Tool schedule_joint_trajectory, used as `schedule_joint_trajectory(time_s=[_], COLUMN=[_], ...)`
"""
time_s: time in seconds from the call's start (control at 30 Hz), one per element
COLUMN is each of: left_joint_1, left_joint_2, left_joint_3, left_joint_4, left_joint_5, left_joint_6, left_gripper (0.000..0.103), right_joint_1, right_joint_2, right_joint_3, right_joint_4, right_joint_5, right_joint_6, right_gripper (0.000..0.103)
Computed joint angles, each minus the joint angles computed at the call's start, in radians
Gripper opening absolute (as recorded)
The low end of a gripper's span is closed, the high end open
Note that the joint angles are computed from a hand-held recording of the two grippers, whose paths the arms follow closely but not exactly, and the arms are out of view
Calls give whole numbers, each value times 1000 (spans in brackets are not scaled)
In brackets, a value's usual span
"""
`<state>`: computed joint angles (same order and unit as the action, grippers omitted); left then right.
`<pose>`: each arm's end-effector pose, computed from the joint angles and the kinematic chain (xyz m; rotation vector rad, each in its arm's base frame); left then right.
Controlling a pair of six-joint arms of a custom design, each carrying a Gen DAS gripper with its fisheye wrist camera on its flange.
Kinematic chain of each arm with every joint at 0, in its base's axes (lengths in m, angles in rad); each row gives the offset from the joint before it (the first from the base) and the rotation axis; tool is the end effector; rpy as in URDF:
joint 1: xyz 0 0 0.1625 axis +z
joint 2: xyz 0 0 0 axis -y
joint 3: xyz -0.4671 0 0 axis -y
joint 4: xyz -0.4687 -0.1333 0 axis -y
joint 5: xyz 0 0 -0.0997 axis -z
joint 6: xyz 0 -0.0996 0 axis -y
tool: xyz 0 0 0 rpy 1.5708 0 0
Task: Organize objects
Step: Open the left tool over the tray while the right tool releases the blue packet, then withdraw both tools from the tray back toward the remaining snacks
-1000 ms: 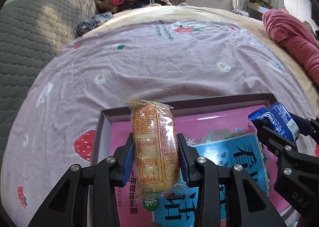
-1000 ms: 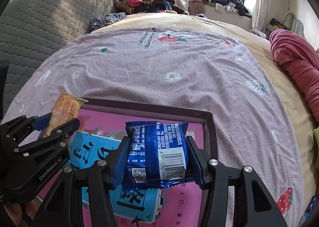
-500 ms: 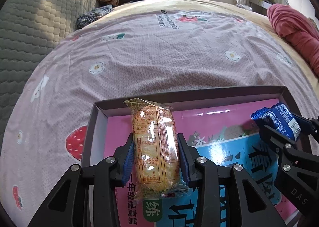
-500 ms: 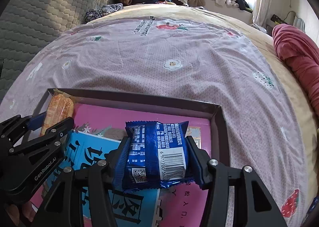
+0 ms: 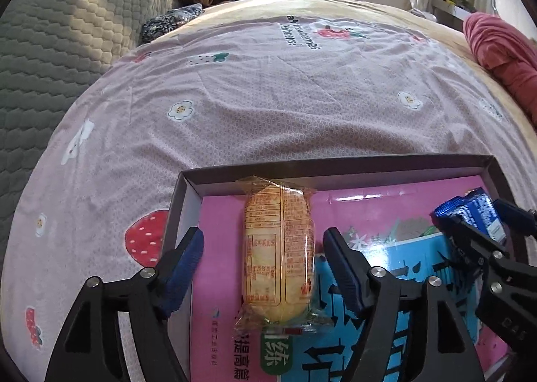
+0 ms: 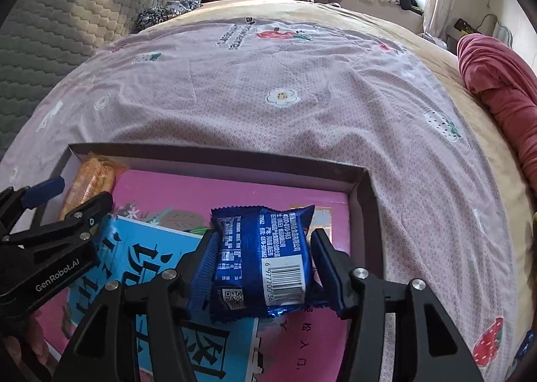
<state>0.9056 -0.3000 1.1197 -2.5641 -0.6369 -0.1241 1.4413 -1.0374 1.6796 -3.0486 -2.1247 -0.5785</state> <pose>-0.3719 -0.8198 -0.0832 0.5101 2.2112 -0.6216 -0.0157 -0.7468 0.3011 0.2247 -2.2627 0.7171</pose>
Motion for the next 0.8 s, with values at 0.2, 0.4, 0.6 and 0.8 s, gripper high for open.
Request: schedule_joint_trajectory(time_s=[0.2, 0.4, 0.6, 0.8], left_joint_1=[-10, -32, -80, -116], left_joint_2=[-42, -127, -229, -344], left_joint_3=[46, 145, 265, 380], left_joint_4=[-6, -70, -171, -167], left_joint_5=[-5, -47, -58, -158], left_joint_6=[-22, -58, -66, -141], left_gripper=[79, 87, 91, 91], right_joint_1=[15, 33, 68, 131], right_joint_2=[-38, -119, -238, -354], right_joint_3=[18, 78, 179, 294], right_joint_4=[4, -3, -2, -77], right_joint_5=[36, 79, 135, 116], right_joint_6=[35, 72, 89, 28], right_gripper=[83, 90, 95, 99])
